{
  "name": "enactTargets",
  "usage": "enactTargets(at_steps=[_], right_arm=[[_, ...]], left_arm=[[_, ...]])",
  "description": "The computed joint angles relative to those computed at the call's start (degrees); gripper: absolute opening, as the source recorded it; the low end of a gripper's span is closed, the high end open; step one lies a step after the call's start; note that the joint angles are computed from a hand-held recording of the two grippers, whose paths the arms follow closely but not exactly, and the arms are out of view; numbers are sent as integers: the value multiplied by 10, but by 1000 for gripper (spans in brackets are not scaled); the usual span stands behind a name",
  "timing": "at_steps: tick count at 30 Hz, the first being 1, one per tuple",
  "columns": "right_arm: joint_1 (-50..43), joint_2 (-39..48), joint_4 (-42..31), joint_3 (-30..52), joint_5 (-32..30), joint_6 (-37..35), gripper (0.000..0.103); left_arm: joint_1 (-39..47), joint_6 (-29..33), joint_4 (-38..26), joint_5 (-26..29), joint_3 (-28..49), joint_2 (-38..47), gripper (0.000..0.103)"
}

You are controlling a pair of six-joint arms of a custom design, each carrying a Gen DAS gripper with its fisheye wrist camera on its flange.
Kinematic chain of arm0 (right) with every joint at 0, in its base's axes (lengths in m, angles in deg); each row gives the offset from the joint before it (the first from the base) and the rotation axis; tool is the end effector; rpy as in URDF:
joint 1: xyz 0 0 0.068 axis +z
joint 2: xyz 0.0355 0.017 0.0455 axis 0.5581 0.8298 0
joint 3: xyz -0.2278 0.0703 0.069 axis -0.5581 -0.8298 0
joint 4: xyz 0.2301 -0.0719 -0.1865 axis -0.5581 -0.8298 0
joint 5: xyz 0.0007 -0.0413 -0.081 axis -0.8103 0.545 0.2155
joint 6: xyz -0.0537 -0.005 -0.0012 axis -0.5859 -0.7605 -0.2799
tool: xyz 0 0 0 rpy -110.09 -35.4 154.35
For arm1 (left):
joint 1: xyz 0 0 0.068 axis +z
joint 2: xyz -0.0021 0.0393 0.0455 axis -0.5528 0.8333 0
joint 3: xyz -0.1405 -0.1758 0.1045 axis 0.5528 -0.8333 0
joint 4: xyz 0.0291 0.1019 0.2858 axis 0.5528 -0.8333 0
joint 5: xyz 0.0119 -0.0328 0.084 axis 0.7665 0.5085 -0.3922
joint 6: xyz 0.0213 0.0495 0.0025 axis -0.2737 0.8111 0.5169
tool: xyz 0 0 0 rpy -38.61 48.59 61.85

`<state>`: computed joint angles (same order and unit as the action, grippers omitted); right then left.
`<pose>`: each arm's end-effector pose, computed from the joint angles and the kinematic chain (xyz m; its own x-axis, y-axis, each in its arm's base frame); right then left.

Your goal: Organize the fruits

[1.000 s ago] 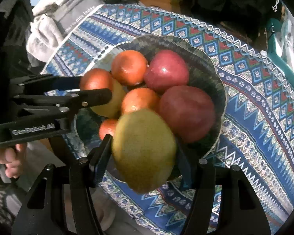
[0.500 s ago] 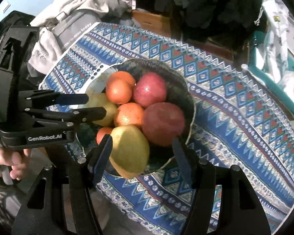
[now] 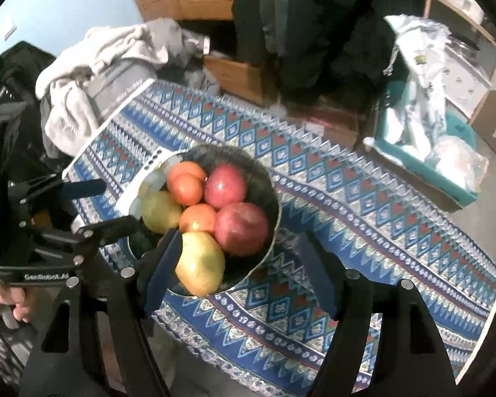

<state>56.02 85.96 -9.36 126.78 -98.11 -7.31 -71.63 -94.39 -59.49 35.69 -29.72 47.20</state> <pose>0.3689 0.1658 0.2554 -0.5031 -0.7156 -0.4847 -0.8564 0.4883 0.1679 0.2322 -0.1663 0.2272 -0.7846 -0.4233 -0.4529 -0.4031 0.9034 -0.1460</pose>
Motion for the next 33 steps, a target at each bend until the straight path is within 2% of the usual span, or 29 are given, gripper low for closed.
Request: enactTargets(at_steps=[11, 13, 18, 22, 25, 33], right_arm=[[-55, -41, -7, 18, -38, 10, 79], [-67, -49, -6, 20, -44, 14, 80], [-89, -80, 17, 6, -49, 20, 84], [-108, -104, 35, -12, -54, 21, 84], [-120, -123, 53, -36, -55, 25, 85], [-147, -139, 66, -61, -56, 10, 85]], left_arm=[[-55, -7, -75, -70, 98, 44, 82], [-60, -9, -82, -75, 110, 47, 87], [-82, -28, -116, -114, 151, 62, 88], [-95, -48, -147, -144, 183, 76, 96], [-99, -54, -160, -151, 192, 82, 100], [-98, -57, -189, -151, 221, 100, 100]])
